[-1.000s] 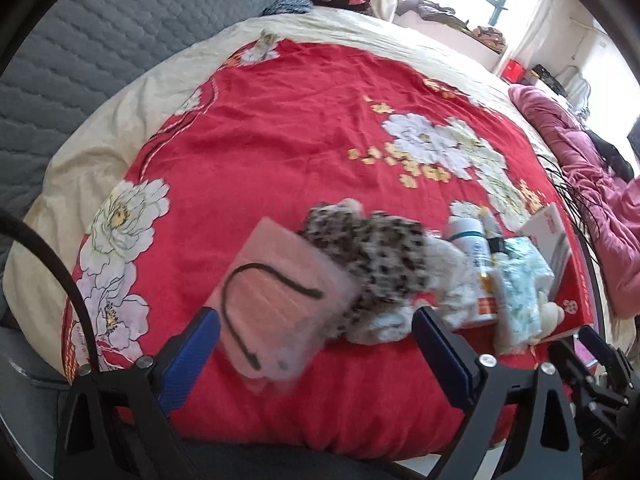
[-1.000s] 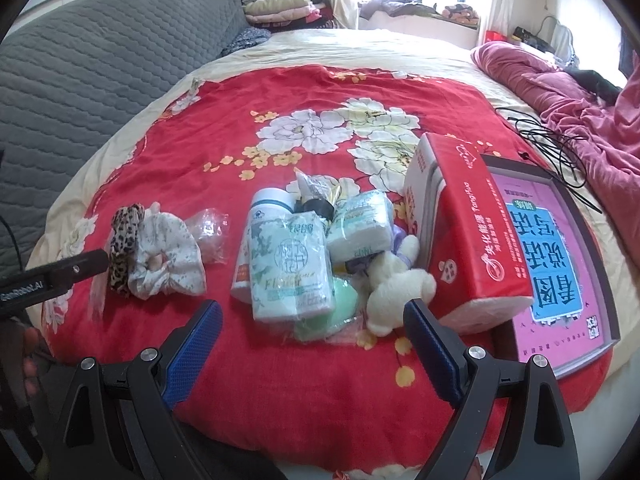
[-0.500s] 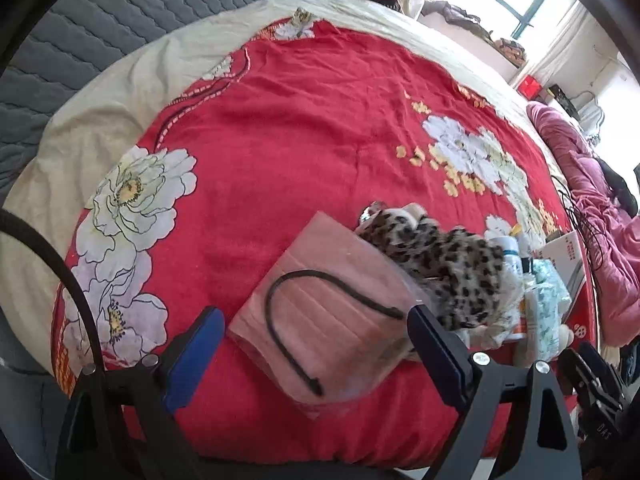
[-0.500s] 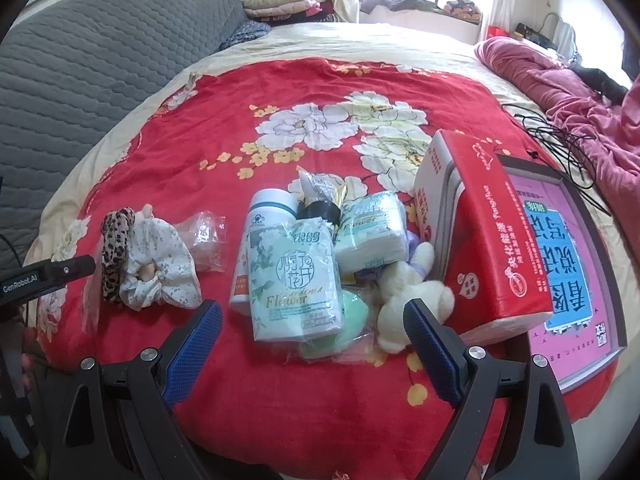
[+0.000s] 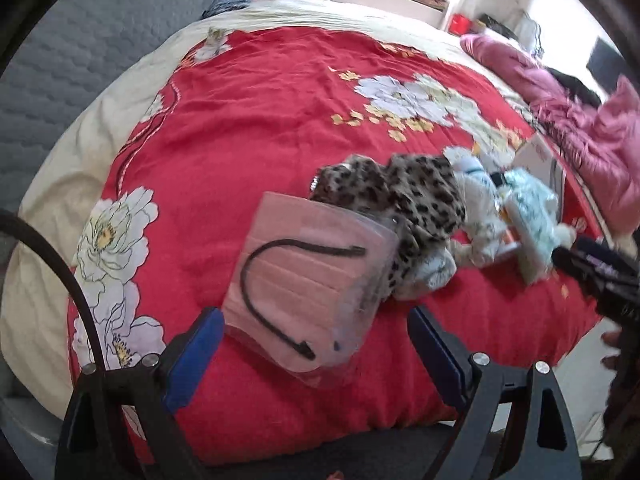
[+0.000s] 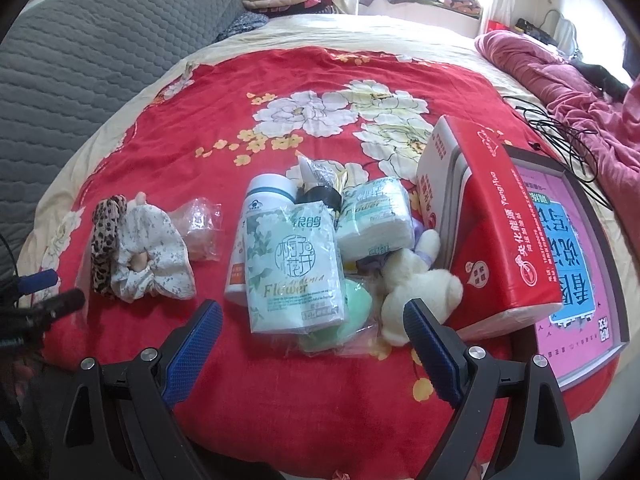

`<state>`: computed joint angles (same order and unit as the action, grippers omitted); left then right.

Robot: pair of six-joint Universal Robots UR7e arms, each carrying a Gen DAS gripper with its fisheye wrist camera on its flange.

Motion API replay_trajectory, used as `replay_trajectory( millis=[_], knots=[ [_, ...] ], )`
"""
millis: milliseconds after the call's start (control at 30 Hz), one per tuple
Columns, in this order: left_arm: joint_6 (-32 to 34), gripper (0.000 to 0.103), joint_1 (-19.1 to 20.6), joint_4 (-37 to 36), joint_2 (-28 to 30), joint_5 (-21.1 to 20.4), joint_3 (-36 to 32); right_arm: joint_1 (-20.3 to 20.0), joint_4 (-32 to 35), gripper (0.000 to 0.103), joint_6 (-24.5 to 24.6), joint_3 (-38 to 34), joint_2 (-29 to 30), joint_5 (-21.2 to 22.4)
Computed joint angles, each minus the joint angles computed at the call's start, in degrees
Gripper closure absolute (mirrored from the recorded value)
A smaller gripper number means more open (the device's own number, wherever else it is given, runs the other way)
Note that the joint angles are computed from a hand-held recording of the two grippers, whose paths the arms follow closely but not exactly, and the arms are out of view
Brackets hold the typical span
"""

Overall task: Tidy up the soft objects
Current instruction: 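Grasp the pink mask bag with the left tool while the right tool grasps the white Flower tissue pack, then carry the mask bag with the left tool while the right tool carries the tissue pack to the pink tray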

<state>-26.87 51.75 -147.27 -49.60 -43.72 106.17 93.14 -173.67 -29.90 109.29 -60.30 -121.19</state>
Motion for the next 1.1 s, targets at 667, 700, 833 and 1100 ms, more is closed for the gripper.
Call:
replay_trajectory(
  millis=[667, 700, 833, 1100],
  knots=[
    [0.34, 0.046, 3.90, -2.46, 1.12, -4.97, -1.79, 1.20, -5.58, 0.020, -5.81, -4.10, 6.82, -4.68],
    [0.64, 0.051, 3.93, -2.58, 1.20, -5.36, -1.98, 1.26, -6.13, 0.026, -6.06, -4.31, 7.27, -5.49],
    [1.03, 0.070, 3.86, -3.49, 1.29, -6.60, -2.25, 1.03, -7.25, 0.051, -7.28, -4.48, 7.76, -5.49],
    [-0.43, 0.088, 2.30, -5.55, -0.57, -6.23, -0.67, 0.51, -3.88, 0.054, -4.94, -3.18, 3.85, -0.28]
  ],
)
